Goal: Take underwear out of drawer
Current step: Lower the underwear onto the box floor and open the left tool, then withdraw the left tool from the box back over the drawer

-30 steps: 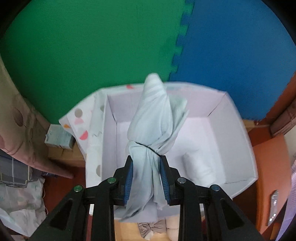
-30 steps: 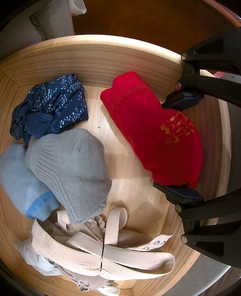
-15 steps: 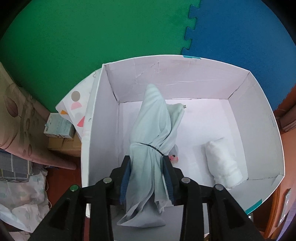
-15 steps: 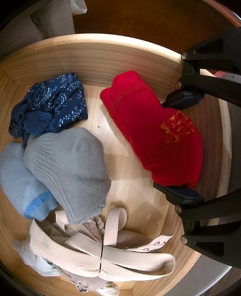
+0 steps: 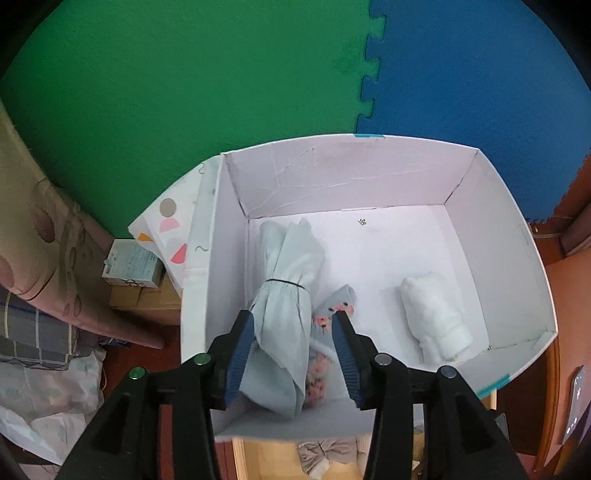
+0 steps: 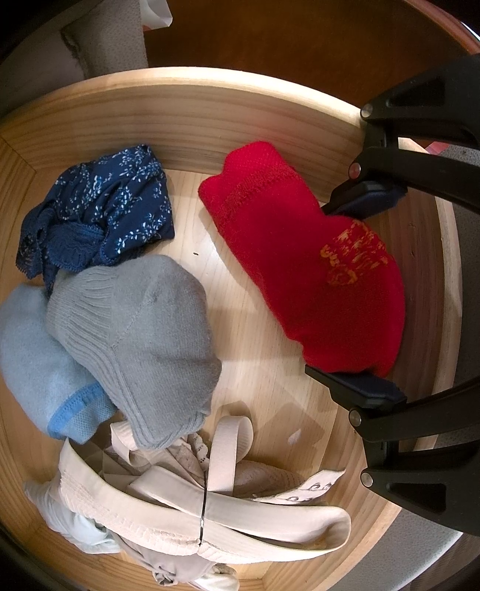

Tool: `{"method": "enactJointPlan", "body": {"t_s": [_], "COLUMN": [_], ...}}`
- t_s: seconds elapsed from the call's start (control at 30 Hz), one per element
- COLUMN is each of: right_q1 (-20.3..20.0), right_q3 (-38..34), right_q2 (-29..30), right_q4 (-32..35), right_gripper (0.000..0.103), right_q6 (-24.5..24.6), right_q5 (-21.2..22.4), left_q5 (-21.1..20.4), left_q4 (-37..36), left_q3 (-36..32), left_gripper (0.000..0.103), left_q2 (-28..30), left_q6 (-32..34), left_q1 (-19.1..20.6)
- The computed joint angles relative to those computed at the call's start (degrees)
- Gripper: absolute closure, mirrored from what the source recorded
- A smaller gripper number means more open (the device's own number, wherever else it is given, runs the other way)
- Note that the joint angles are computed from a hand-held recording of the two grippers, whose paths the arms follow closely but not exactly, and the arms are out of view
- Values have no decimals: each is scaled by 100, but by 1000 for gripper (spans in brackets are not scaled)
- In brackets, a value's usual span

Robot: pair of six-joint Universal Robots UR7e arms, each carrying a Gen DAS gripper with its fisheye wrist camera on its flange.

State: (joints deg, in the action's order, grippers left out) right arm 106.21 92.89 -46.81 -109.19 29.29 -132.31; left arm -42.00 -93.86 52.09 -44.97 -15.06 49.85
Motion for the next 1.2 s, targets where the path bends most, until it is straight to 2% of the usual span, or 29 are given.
{"method": "enactJointPlan", "body": {"t_s": [0.33,0.67,0.87,1.2], "right_q1": [-37,-61,-78,-123], "right_q3": [20,-13,-37,193], "right_q2": [11,44,54,-183], "right_q4": [-21,-15,-30,-516], "right_gripper": [35,35,36,43], "right_q6": [2,4,-9,-200], "right_q5": [-20,-35,-45,59], "left_q5": [536,913,571,141], "left_q4": [-902,-992,-778,-1085], "left_q3": [1985,3977,4743,5268], "left_gripper": [57,53,52,52], "left_q2": [-1318,-2677,-3076,-3033], "left_q6": [273,-754,-1611,-1887], "left_q1": [-488,-771,-587,-249]}}
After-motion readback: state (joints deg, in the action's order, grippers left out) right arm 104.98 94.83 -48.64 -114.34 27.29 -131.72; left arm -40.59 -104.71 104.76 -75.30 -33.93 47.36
